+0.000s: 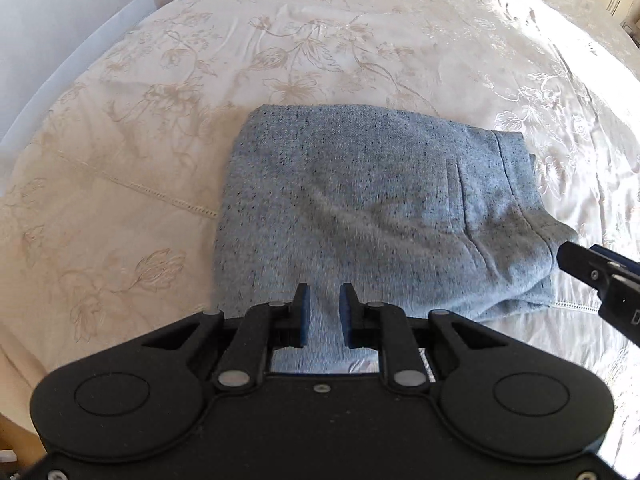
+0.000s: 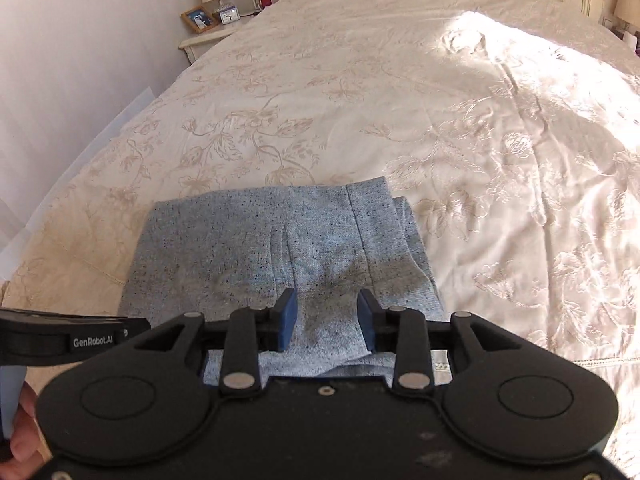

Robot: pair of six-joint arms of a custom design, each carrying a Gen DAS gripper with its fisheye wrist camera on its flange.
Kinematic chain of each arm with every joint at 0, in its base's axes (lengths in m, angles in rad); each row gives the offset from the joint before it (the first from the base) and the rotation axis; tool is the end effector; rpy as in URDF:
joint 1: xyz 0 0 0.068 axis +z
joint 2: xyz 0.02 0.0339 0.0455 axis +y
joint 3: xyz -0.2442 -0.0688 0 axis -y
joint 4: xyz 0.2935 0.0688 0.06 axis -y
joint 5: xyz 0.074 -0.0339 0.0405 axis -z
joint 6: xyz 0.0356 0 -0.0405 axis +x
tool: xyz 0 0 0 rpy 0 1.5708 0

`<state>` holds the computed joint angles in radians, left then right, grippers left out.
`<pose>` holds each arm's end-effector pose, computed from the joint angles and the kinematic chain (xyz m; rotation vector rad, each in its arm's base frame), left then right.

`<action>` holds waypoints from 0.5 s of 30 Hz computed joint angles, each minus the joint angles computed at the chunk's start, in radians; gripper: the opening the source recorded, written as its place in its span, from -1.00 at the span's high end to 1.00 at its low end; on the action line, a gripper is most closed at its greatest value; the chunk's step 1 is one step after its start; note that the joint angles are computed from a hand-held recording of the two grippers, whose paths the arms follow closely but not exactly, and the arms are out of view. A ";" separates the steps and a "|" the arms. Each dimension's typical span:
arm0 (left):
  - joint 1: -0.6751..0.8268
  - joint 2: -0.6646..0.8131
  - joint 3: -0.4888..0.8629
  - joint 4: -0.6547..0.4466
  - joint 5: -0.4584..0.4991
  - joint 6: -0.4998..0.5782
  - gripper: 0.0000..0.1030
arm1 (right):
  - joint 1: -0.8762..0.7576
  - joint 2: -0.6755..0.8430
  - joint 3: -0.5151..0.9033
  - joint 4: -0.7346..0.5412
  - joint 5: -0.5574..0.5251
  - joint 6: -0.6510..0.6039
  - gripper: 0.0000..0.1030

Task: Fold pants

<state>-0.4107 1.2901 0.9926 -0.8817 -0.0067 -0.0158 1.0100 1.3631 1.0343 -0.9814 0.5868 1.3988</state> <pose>0.2682 -0.1165 0.2182 0.5388 2.7023 -0.1066 0.1728 0.2381 0.2143 0.5810 2.4379 0.0353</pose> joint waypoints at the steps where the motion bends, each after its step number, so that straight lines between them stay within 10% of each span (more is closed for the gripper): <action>1: -0.010 -0.030 -0.013 -0.012 -0.012 -0.006 0.49 | 0.022 -0.011 0.009 -0.035 0.013 0.021 0.29; 15: -0.182 -0.354 -0.092 -0.183 -0.109 -0.135 0.49 | 0.313 -0.006 0.182 -0.406 0.128 0.343 0.20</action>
